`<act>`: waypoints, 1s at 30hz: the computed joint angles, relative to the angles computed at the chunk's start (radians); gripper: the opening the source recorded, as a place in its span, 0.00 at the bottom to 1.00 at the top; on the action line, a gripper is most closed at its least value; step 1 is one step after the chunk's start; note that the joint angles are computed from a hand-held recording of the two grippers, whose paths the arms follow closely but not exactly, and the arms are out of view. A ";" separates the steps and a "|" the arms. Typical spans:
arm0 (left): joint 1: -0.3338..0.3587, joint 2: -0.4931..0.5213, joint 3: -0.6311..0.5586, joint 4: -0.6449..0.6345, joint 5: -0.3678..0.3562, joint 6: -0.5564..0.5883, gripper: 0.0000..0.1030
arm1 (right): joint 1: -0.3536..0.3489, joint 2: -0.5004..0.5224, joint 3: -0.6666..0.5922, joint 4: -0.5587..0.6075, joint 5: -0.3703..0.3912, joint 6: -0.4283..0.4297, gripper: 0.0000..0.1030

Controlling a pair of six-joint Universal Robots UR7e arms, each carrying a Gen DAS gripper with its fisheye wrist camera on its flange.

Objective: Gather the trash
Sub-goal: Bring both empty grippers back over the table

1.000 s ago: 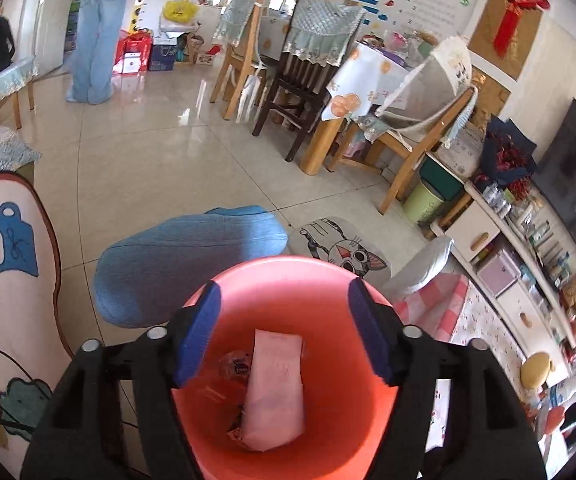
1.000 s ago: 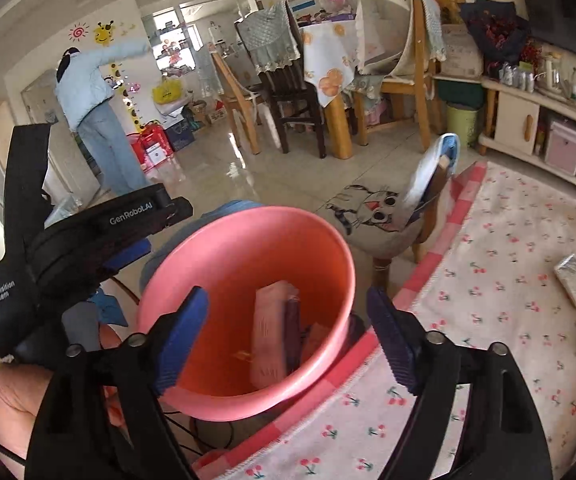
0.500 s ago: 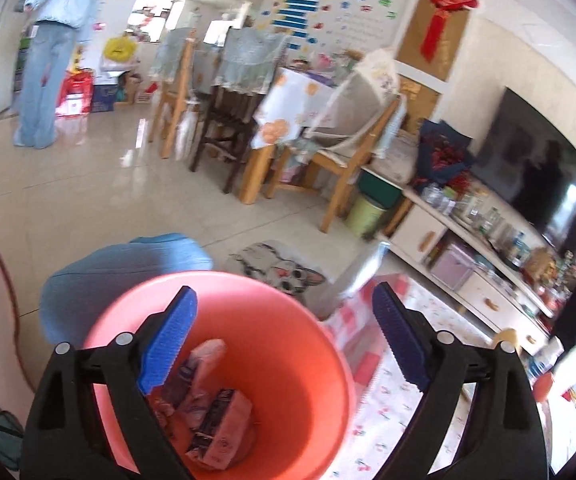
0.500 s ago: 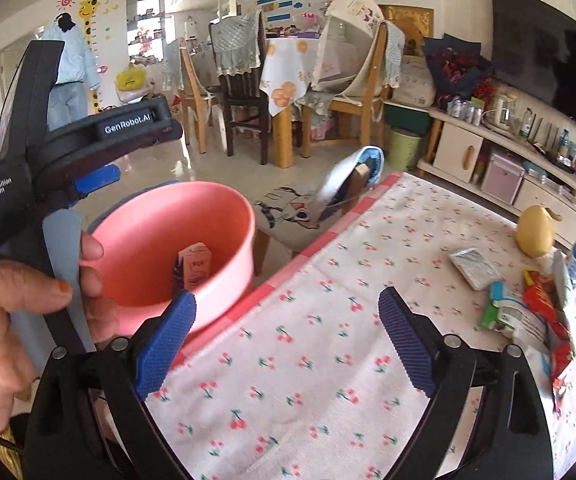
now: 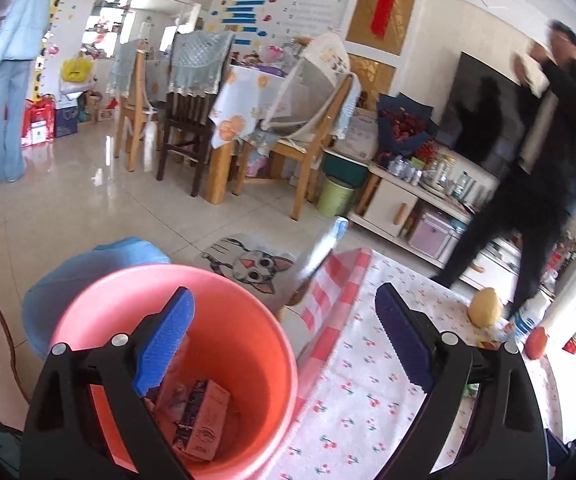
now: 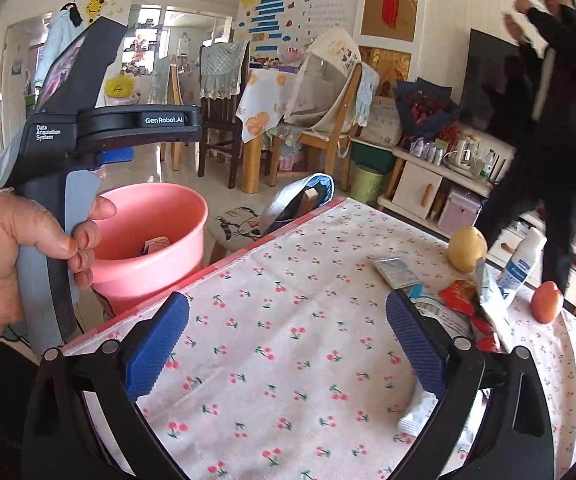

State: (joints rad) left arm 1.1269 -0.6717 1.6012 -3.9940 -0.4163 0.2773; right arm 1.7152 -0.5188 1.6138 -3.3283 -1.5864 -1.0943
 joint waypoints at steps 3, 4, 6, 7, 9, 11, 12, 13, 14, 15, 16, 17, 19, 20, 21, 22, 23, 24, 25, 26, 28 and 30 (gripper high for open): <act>-0.004 0.004 0.010 0.056 -0.018 -0.040 0.90 | -0.014 -0.020 0.014 -0.008 0.003 0.003 0.95; -0.006 0.010 0.008 0.073 -0.027 -0.045 0.90 | -0.019 -0.026 0.018 -0.010 0.003 0.004 0.95; -0.012 0.024 0.000 0.087 -0.036 -0.032 0.90 | -0.030 -0.039 0.026 -0.011 0.006 0.010 0.95; -0.015 0.033 -0.006 0.095 -0.040 -0.022 0.90 | -0.034 -0.046 0.031 -0.009 0.005 0.015 0.95; -0.020 0.045 -0.013 0.114 -0.049 -0.018 0.90 | -0.044 -0.061 0.040 -0.008 0.006 0.023 0.95; -0.023 0.057 -0.020 0.133 -0.056 -0.023 0.90 | -0.054 -0.076 0.046 0.001 0.007 0.032 0.95; -0.024 0.061 -0.024 0.148 -0.062 -0.028 0.90 | -0.059 -0.083 0.047 0.005 0.007 0.037 0.95; -0.025 0.067 -0.028 0.158 -0.066 -0.029 0.90 | -0.063 -0.088 0.053 0.004 0.007 0.039 0.95; -0.027 0.072 -0.036 0.165 -0.067 -0.026 0.90 | -0.068 -0.093 0.054 0.004 0.008 0.041 0.95; -0.030 0.079 -0.041 0.172 -0.069 -0.018 0.90 | -0.073 -0.098 0.054 0.007 0.009 0.046 0.95; -0.032 0.086 -0.045 0.173 -0.072 -0.010 0.90 | -0.079 -0.104 0.053 0.012 0.010 0.052 0.95; -0.032 0.092 -0.055 0.184 -0.076 -0.007 0.90 | -0.085 -0.108 0.051 0.019 0.012 0.058 0.95; -0.035 0.102 -0.068 0.214 -0.079 -0.015 0.90 | -0.097 -0.116 0.042 0.034 0.013 0.079 0.95; -0.038 0.108 -0.071 0.224 -0.084 -0.016 0.90 | -0.101 -0.118 0.034 0.044 0.013 0.090 0.95; -0.039 0.112 -0.075 0.229 -0.089 -0.013 0.90 | -0.107 -0.122 0.027 0.055 0.014 0.105 0.95; -0.041 0.120 -0.081 0.236 -0.094 -0.003 0.90 | -0.112 -0.123 0.017 0.066 0.013 0.116 0.95; -0.044 0.126 -0.084 0.237 -0.095 0.006 0.90 | -0.116 -0.125 0.010 0.073 0.009 0.125 0.95; -0.046 0.136 -0.091 0.243 -0.099 0.023 0.90 | -0.121 -0.127 0.000 0.078 0.001 0.131 0.95; -0.049 0.145 -0.102 0.252 -0.099 0.034 0.90 | -0.126 -0.127 -0.009 0.077 -0.007 0.137 0.95; -0.052 0.154 -0.112 0.261 -0.098 0.046 0.90 | -0.132 -0.128 -0.019 0.078 -0.011 0.147 0.95; -0.056 0.171 -0.127 0.282 -0.099 0.061 0.90 | -0.143 -0.134 -0.042 0.096 -0.023 0.177 0.95; -0.059 0.179 -0.134 0.315 -0.109 0.047 0.90 | -0.156 -0.133 -0.071 0.113 -0.039 0.209 0.95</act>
